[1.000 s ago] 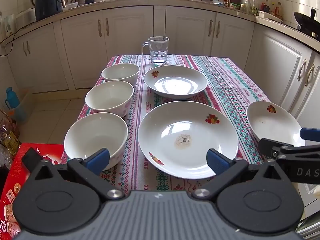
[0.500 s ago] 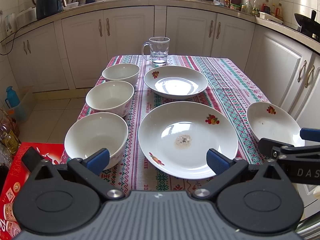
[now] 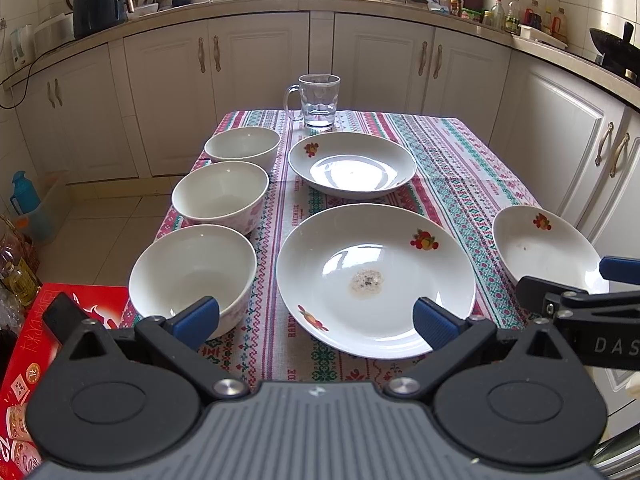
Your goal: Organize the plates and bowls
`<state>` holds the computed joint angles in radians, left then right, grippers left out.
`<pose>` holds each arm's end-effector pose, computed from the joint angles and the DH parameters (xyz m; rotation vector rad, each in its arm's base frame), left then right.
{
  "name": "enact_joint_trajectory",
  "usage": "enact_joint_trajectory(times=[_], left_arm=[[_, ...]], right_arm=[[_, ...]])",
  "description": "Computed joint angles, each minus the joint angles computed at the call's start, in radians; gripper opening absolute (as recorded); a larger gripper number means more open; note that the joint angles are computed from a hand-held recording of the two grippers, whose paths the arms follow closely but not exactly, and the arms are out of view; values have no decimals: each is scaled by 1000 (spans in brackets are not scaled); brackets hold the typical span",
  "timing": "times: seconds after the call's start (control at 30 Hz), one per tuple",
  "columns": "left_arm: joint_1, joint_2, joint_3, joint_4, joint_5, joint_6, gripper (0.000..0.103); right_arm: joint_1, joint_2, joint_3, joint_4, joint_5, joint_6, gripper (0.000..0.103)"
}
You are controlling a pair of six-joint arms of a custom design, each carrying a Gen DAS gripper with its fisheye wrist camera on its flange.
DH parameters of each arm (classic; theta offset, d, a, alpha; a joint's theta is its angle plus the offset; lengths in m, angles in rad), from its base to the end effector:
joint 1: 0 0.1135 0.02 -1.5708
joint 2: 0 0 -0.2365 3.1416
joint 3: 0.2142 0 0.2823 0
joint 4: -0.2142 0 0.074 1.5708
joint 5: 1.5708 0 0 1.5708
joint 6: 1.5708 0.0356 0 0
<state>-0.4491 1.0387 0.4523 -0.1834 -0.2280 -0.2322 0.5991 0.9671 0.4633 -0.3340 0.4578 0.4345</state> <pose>0.2206 -0.0974 0.1390 0.1390 2.3129 -0.0776 0.1965 0.1151 0.1489 0.0159 2.3006 -0.0296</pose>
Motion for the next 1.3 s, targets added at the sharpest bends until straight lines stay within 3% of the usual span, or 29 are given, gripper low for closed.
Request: enact_joint_trajectory(times=[1.3], left_arm=[[-1,-5,12,-16,6,5,102]], right_arm=[[-4,-19,-2,0,-4,-17,103]])
